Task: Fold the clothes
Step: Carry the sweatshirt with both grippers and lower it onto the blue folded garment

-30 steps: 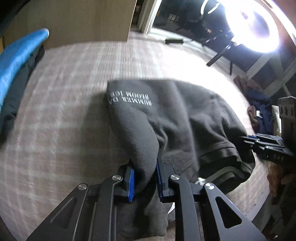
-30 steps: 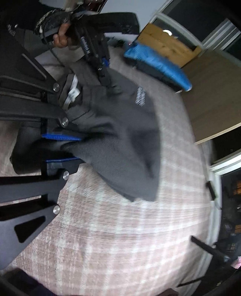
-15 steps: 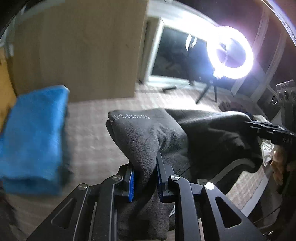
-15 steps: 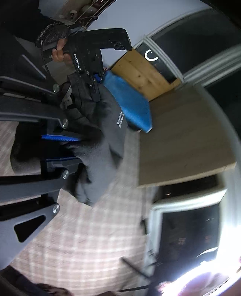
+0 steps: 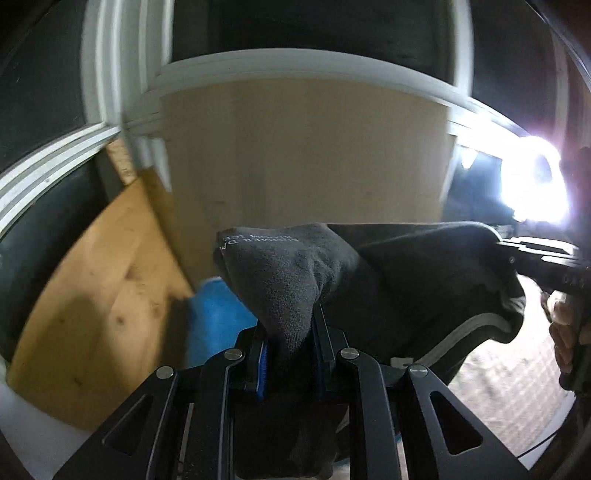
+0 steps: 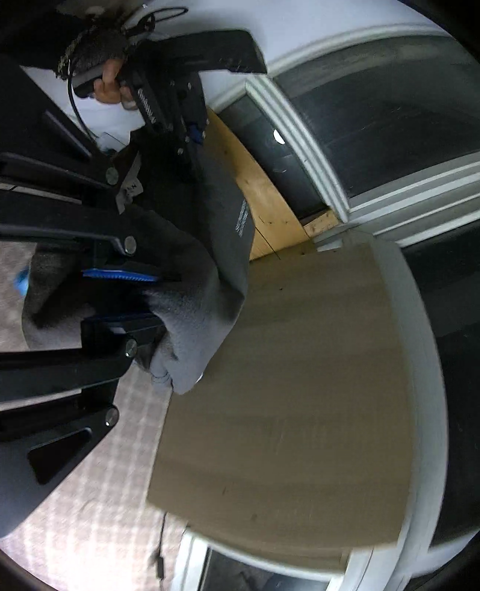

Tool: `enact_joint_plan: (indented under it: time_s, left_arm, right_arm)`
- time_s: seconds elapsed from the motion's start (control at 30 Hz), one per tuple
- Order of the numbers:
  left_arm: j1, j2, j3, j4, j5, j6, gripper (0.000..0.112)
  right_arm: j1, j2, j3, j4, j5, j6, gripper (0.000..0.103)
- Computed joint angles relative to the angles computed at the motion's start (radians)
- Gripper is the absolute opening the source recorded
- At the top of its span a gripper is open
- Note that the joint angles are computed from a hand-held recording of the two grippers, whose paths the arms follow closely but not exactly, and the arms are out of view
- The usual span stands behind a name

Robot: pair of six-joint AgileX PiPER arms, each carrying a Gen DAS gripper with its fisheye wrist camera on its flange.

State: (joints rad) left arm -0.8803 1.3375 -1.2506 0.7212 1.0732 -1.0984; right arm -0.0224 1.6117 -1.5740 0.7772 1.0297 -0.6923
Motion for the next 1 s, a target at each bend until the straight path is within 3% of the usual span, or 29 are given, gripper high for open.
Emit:
enact_joint_plan:
  time_s: [0.13, 0.23, 0.3, 0.4, 0.47, 0.6, 0.67, 0.87, 1.0]
  left_arm:
    - [0.237, -0.092, 0.211, -0.141, -0.256, 0.131, 0.017]
    - [0.418, -0.040, 0.396, -0.362, -0.473, 0.324, 0.019]
    - [0.474, 0.033, 0.468, -0.432, -0.552, 0.398, 0.021]
    - [0.526, 0.005, 0.549, -0.488, -0.654, 0.434, 0.031]
    - [0.515, -0.029, 0.550, -0.437, -0.630, 0.397, 0.033]
    - [0.398, -0.119, 0.514, -0.195, -0.449, 0.179, 0.034]
    - [0.367, -0.140, 0.476, -0.156, -0.422, 0.172, 0.034]
    - [0.341, 0.017, 0.332, -0.478, -0.601, 0.519, 0.034]
    - [0.272, 0.211, 0.230, -0.704, -0.648, 0.773, 0.034]
  right_arm:
    - [0.124, 0.093, 0.010, -0.091, -0.125, 0.061, 0.013]
    - [0.175, 0.164, 0.095, -0.162, -0.201, 0.075, 0.014]
    - [0.191, 0.228, 0.119, -0.189, -0.189, 0.068, 0.017]
    - [0.181, 0.254, 0.154, -0.178, -0.173, 0.039, 0.022]
    - [0.145, 0.210, 0.167, -0.162, -0.142, 0.022, 0.027]
    - [0.088, 0.120, 0.171, -0.124, -0.135, -0.018, 0.028]
    - [0.082, 0.124, 0.135, -0.083, -0.129, -0.043, 0.028]
    - [0.173, 0.363, -0.169, -0.140, -0.067, 0.116, 0.028]
    - [0.150, 0.615, -0.483, -0.099, 0.137, 0.215, 0.028]
